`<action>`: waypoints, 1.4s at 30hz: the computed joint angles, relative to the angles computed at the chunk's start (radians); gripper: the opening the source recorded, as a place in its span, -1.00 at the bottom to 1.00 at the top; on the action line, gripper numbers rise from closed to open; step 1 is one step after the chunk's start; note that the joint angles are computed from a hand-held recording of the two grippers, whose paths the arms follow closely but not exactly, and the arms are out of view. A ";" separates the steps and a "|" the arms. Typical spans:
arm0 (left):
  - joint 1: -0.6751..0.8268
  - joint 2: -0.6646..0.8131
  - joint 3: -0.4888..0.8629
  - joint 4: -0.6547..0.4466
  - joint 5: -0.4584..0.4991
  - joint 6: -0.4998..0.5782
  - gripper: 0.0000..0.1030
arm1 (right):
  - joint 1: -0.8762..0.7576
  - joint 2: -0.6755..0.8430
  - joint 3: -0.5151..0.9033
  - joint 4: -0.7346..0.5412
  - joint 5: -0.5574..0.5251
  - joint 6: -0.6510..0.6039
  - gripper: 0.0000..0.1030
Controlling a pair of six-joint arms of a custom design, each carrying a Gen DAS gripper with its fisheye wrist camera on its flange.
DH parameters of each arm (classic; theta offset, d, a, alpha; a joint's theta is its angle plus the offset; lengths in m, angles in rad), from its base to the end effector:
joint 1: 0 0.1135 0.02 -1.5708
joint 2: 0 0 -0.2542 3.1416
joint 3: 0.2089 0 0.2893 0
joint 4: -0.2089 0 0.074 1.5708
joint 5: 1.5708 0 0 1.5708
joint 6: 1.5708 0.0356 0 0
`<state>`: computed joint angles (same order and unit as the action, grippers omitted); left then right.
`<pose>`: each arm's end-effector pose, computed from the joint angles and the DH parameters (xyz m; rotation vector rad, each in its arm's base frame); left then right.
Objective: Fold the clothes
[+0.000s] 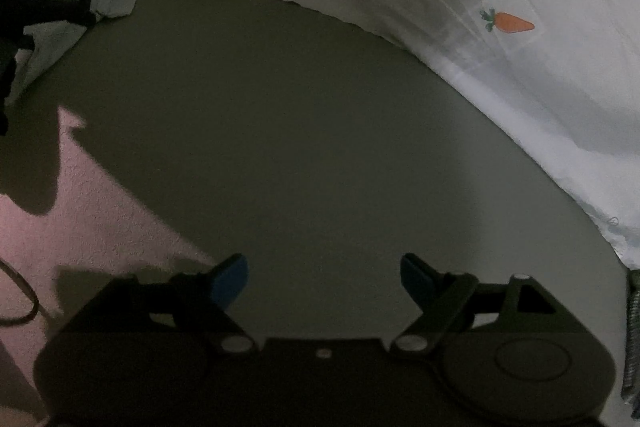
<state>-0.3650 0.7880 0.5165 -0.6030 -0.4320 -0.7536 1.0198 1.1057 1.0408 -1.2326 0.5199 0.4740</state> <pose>0.1900 -0.0566 0.1940 -0.6331 2.2545 -0.0154 0.1306 0.1787 0.2812 -0.6046 2.5105 -0.2626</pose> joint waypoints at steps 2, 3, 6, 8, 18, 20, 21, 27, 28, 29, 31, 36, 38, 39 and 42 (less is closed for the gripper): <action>-0.027 -0.016 -0.011 0.017 -0.023 0.007 0.89 | 0.003 0.009 0.005 -0.003 0.002 0.012 0.65; -0.025 -0.005 -0.011 0.029 -0.024 0.017 0.89 | 0.005 0.014 0.008 -0.006 0.004 0.020 0.65; -0.022 0.003 0.013 0.020 -0.028 0.060 0.89 | 0.015 0.023 0.014 -0.013 0.011 0.040 0.65; -0.046 -0.013 0.023 0.016 -0.078 0.063 0.89 | 0.017 0.028 0.016 -0.020 0.015 0.044 0.65; 0.087 0.102 0.007 0.117 -0.033 -0.031 0.59 | 0.038 0.046 0.015 -0.013 0.026 0.048 0.65; 0.064 0.154 0.047 0.086 -0.100 -0.056 0.14 | 0.044 0.049 0.013 -0.005 0.025 0.046 0.64; 0.053 0.163 0.060 0.078 -0.119 -0.042 -0.15 | 0.048 0.048 0.013 0.000 0.027 0.042 0.64; -0.043 0.089 0.145 0.058 -0.237 0.133 -0.78 | 0.071 0.012 0.000 0.029 0.064 0.021 0.64; -0.068 0.051 0.174 0.032 -0.250 0.128 -0.78 | 0.073 0.001 -0.004 0.031 0.070 0.024 0.64; -0.095 0.019 0.207 0.007 -0.265 0.123 -0.78 | 0.074 -0.011 -0.006 0.032 0.074 0.031 0.64; -0.168 -0.027 0.282 -0.032 -0.309 0.115 -0.79 | 0.072 -0.048 -0.014 0.034 0.079 0.048 0.64; -0.506 0.013 0.515 0.008 -0.518 0.261 -0.80 | 0.087 -0.187 -0.043 0.017 0.123 0.101 0.64; -0.661 0.086 0.623 0.093 -0.599 0.360 -0.80 | 0.110 -0.260 -0.058 -0.010 0.159 0.135 0.64; -0.740 0.131 0.676 0.157 -0.631 0.428 -0.80 | 0.124 -0.304 -0.065 -0.035 0.183 0.160 0.64; -0.960 0.319 0.861 0.383 -0.716 0.678 -0.79 | 0.194 -0.433 -0.059 -0.163 0.291 0.277 0.64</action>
